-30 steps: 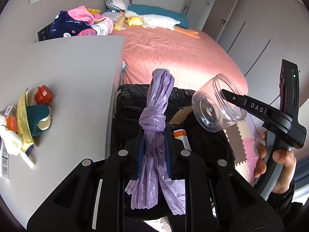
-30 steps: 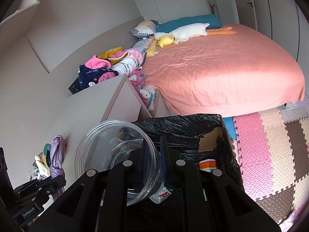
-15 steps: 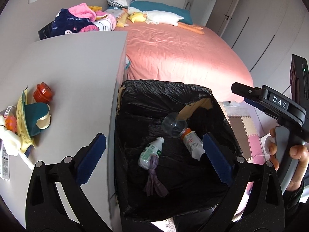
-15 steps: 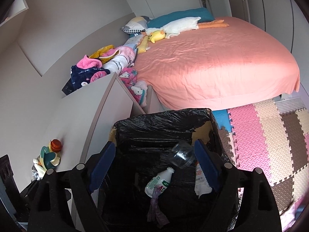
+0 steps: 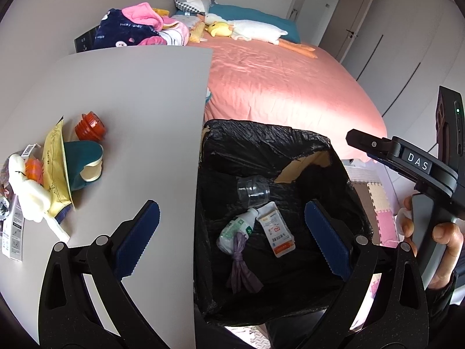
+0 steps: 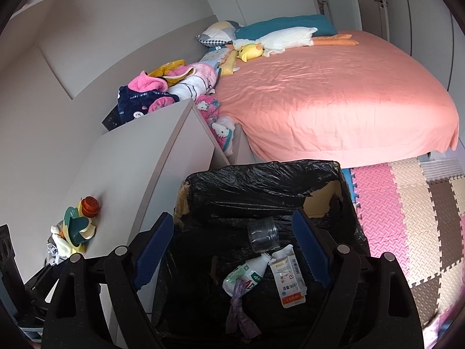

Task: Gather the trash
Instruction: 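Carry the jar and purple bag over the black trash bag and open both tools, then move both tools back to the trash pile on the table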

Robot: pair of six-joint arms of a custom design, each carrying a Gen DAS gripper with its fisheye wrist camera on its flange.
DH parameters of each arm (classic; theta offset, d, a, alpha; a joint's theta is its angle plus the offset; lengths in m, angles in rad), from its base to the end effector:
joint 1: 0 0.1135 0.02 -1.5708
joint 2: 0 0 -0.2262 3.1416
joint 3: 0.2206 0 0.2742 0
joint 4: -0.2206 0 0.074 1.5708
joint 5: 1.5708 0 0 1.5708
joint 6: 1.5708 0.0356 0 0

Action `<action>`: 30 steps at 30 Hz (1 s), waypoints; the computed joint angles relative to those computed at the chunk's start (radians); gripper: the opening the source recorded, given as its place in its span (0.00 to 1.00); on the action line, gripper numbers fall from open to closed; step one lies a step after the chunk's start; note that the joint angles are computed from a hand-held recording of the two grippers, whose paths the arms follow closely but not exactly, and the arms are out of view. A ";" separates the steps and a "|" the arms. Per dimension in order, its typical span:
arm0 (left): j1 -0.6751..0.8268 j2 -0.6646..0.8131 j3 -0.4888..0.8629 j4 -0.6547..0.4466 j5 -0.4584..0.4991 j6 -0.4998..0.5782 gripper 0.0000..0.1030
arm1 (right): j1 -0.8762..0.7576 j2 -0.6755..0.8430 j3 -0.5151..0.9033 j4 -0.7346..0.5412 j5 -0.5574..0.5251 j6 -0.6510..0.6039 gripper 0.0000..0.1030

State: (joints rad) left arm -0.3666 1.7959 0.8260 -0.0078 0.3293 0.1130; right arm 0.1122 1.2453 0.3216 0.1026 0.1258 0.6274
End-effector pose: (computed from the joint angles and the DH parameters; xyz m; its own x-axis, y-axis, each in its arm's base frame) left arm 0.3053 -0.1296 0.0579 -0.7119 0.3876 -0.5856 0.5920 0.7799 -0.2034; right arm 0.2304 0.0215 0.0705 -0.6041 0.5180 -0.6056 0.4058 0.8540 0.3257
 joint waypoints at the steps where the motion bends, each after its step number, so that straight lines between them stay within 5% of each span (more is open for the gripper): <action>1: 0.009 -0.003 -0.003 0.000 0.002 0.003 0.94 | 0.015 0.010 0.006 0.004 0.008 0.003 0.81; 30: 0.364 -0.042 0.006 -0.051 0.064 0.134 0.94 | 0.343 0.440 0.371 0.050 0.119 0.039 0.81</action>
